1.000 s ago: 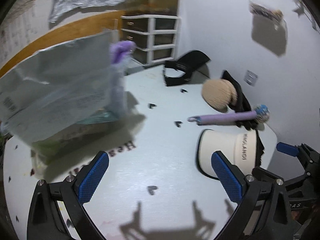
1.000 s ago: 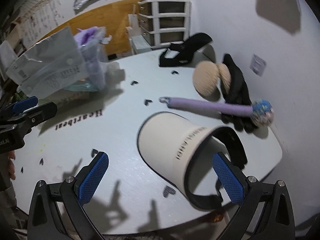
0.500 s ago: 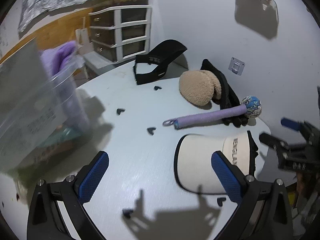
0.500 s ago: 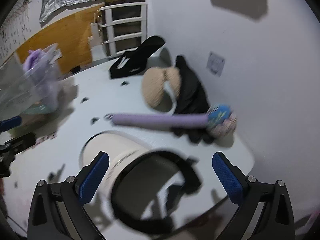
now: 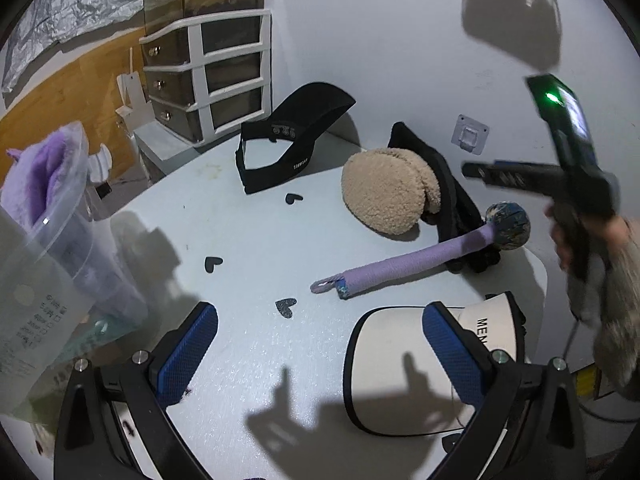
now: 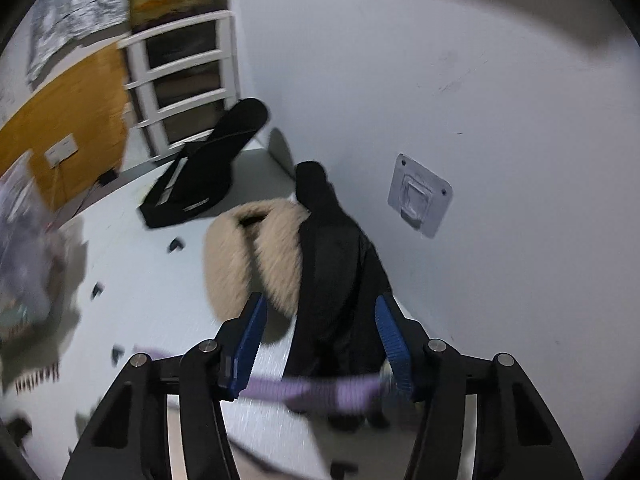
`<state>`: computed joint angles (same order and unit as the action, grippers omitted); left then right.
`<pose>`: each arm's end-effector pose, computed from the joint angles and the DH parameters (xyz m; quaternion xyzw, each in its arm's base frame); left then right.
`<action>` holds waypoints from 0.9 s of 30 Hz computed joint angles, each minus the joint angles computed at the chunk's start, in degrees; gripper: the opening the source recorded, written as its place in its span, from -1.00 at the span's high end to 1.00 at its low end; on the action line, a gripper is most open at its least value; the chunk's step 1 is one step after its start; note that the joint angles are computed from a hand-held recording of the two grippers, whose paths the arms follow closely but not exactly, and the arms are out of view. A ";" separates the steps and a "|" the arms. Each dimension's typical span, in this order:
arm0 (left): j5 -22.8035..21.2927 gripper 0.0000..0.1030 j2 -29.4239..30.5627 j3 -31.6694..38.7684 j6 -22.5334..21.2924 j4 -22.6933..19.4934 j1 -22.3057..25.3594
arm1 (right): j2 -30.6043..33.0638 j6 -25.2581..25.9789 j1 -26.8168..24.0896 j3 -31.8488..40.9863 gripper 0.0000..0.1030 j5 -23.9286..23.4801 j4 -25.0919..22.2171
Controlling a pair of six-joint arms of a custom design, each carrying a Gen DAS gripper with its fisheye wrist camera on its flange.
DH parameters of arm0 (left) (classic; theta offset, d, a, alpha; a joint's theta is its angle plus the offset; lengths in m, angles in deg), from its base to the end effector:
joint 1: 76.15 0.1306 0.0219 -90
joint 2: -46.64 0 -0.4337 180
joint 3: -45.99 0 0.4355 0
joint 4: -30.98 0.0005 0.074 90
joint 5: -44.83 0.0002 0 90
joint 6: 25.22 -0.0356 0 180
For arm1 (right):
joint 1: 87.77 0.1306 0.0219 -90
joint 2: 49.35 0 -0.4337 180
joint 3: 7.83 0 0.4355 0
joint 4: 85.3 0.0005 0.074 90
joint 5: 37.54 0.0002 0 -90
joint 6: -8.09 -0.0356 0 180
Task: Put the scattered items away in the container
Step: 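Move the right gripper to the black gloves and beige earmuffs, then close the right gripper on the black gloves and lift them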
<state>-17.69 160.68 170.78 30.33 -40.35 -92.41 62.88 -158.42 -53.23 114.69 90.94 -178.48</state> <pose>0.6463 -0.2061 0.5158 0.4568 0.8232 -0.1879 0.2799 0.5292 0.3368 0.5087 0.3565 0.8725 -0.1379 0.3043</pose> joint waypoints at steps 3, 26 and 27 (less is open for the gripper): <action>-0.65 -0.99 1.05 0.93 0.52 -0.71 0.16 | -0.36 0.78 -3.30 -1.85 -0.10 -3.23 3.34; -2.18 -0.99 1.30 0.22 5.64 0.46 5.11 | 6.71 16.19 -4.42 2.76 0.55 -30.75 25.37; -2.28 -0.99 1.02 -0.19 5.70 0.74 5.41 | 8.69 17.74 -3.88 5.62 0.55 -32.01 24.77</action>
